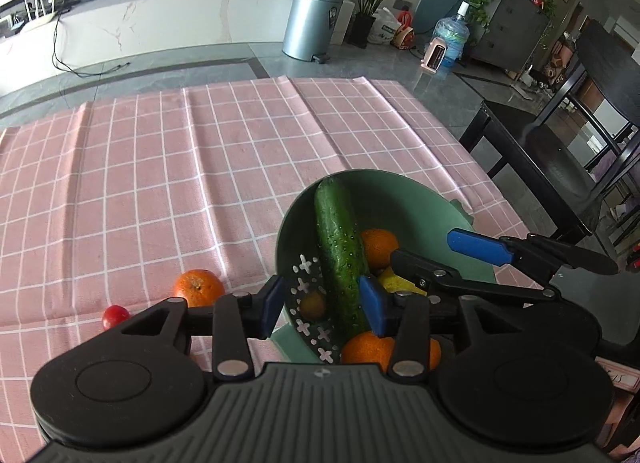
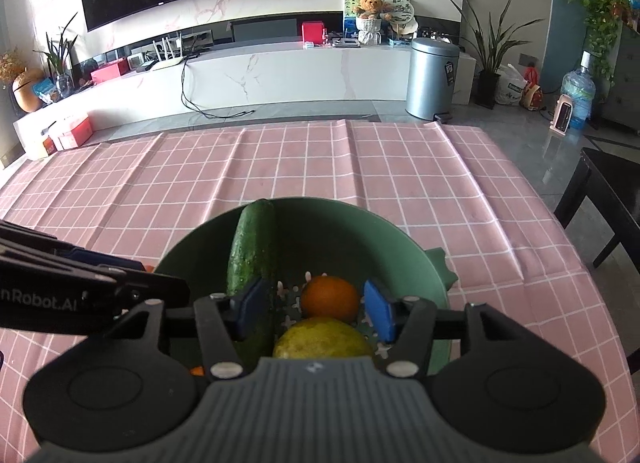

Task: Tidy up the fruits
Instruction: 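Carry kiwi and mandarin into the green colander and open both tools, then move both tools back toward the two kiwis on the cloth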

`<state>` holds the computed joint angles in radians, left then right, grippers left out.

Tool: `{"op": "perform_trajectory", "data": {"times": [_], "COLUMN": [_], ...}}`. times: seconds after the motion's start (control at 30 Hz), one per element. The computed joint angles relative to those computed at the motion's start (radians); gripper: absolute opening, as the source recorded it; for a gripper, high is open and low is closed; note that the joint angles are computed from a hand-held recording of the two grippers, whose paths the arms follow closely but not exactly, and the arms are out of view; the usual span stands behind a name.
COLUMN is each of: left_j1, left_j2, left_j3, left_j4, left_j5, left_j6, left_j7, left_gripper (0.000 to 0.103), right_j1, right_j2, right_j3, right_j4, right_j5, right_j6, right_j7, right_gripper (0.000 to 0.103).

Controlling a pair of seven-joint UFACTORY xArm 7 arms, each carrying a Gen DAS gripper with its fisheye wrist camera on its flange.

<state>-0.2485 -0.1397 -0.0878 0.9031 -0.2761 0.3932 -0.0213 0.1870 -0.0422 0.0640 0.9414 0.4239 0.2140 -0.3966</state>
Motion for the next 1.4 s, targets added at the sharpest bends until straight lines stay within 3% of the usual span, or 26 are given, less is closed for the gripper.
{"op": "perform_trajectory", "data": {"times": [0.17, 0.33, 0.53, 0.8, 1.17, 1.27, 1.4], "left_j1": [0.016, 0.034, 0.066, 0.074, 0.081, 0.074, 0.067], "left_j2": [-0.081, -0.165, -0.260, -0.320, -0.332, -0.310, -0.265], "left_j3": [0.001, 0.006, 0.014, 0.071, 0.112, 0.126, 0.138], "left_j4": [-0.059, -0.117, -0.196, -0.271, -0.332, -0.334, -0.323], "left_j5": [0.050, 0.106, 0.167, 0.137, 0.096, 0.075, 0.042], "left_j6": [-0.019, -0.031, -0.066, -0.035, -0.036, -0.040, -0.039], "left_j7": [-0.036, -0.056, -0.083, -0.077, -0.028, -0.005, 0.024], "left_gripper": [0.052, 0.052, 0.052, 0.050, 0.039, 0.037, 0.037], "right_j1": [0.005, 0.038, 0.044, 0.091, 0.198, 0.178, 0.212], "right_j2": [-0.061, -0.135, -0.229, -0.319, -0.259, -0.218, -0.149], "right_j3": [0.015, 0.017, 0.060, 0.093, 0.071, 0.103, 0.073], "right_j4": [-0.046, -0.104, -0.198, -0.320, -0.317, -0.297, -0.264], "right_j5": [-0.102, -0.135, -0.255, -0.337, -0.401, -0.420, -0.412], "right_j6": [-0.027, -0.062, -0.119, -0.198, -0.219, -0.217, -0.227], "right_j7": [0.109, 0.179, 0.353, 0.487, 0.477, 0.490, 0.456], "right_gripper": [0.057, 0.057, 0.057, 0.055, 0.028, 0.027, 0.026]}}
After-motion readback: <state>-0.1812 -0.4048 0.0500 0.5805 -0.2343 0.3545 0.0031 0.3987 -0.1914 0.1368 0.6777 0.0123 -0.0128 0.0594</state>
